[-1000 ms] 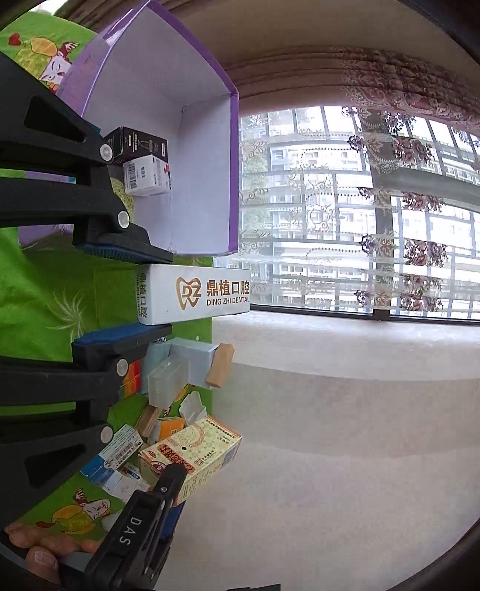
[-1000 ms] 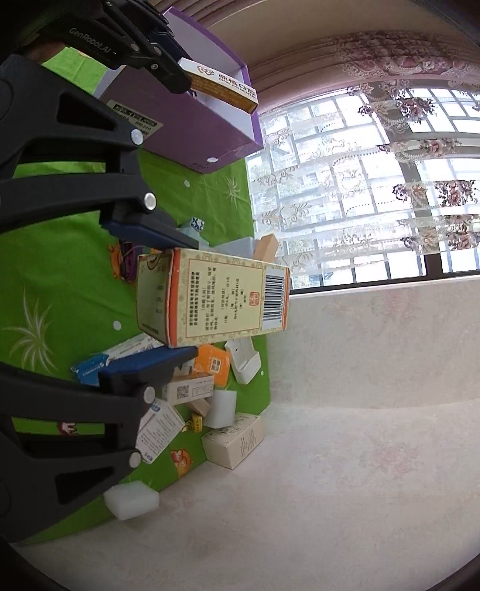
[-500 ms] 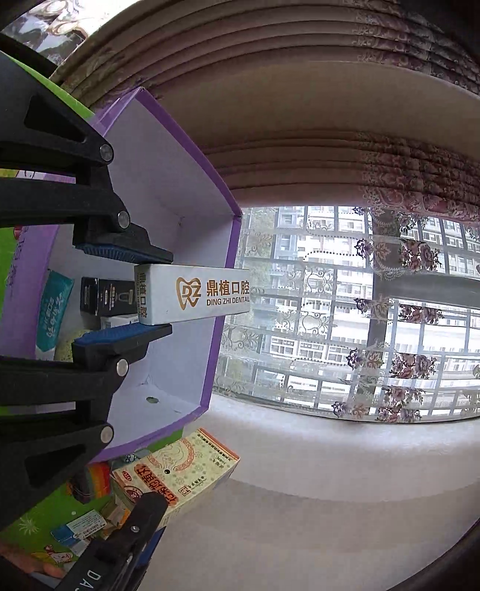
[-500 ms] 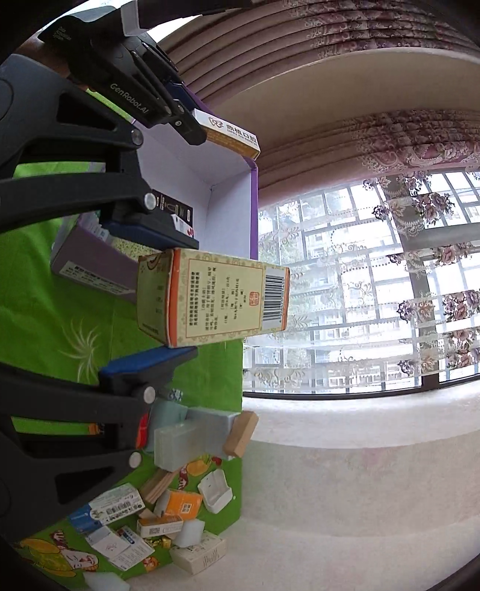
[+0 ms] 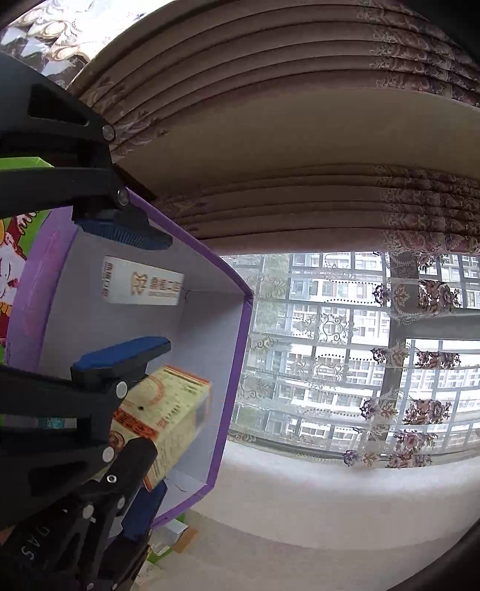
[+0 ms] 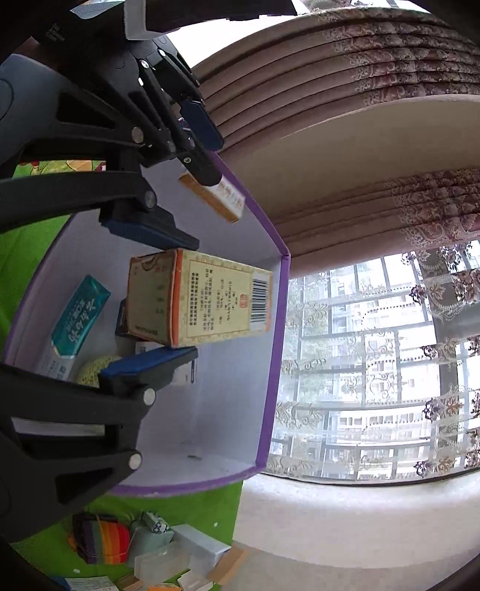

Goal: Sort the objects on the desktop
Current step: 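Carry both boxes into the purple box and open both grippers, then withdraw both grippers and reach toward the blue-white box and white cube box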

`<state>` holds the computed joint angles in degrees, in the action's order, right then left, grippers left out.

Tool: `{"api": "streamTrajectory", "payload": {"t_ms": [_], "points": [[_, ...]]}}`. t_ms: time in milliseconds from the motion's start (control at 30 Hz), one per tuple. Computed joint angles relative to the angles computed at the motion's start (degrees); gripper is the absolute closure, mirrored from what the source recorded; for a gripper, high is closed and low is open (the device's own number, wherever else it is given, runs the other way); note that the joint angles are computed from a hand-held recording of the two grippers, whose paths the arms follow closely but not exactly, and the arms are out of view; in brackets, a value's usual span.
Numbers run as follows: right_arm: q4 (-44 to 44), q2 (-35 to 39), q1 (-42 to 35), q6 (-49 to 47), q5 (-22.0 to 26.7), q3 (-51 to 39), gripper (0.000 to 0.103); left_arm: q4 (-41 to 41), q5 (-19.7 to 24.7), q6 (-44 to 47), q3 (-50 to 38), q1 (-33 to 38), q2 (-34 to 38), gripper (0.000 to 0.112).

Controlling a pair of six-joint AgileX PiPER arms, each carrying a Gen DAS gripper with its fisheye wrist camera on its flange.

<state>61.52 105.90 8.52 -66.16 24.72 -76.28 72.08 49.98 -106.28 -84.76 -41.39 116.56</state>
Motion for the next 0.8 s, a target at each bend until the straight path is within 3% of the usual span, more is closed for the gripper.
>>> {"api": "streamTrajectory", "payload": {"t_ms": [100, 267, 467, 667, 800], "points": [[2.2, -0.5, -0.3, -2.4, 0.7, 1.2, 0.035, 0.6, 0.3, -2.0, 1.6, 0.1, -0.7, 0.055], [19.0, -6.4, -3.9, -20.0, 0.1, 9.0, 0.033, 2.9, 1.6, -4.6, 2.0, -2.4, -1.4, 0.054], [30.6, -13.7, -15.5, -30.8, 2.9, 17.6, 0.031, 5.0, 2.1, -3.1, -3.5, -6.7, 1.0, 0.052], [28.5, -15.7, -29.7, -31.9, 5.0, 21.5, 0.028, 3.6, 0.9, 5.0, -15.8, -10.9, 7.6, 0.05], [25.0, -13.9, -38.4, -31.3, 4.7, 22.1, 0.028, -1.6, -0.6, 14.9, -28.8, -12.9, 14.7, 0.049]]}}
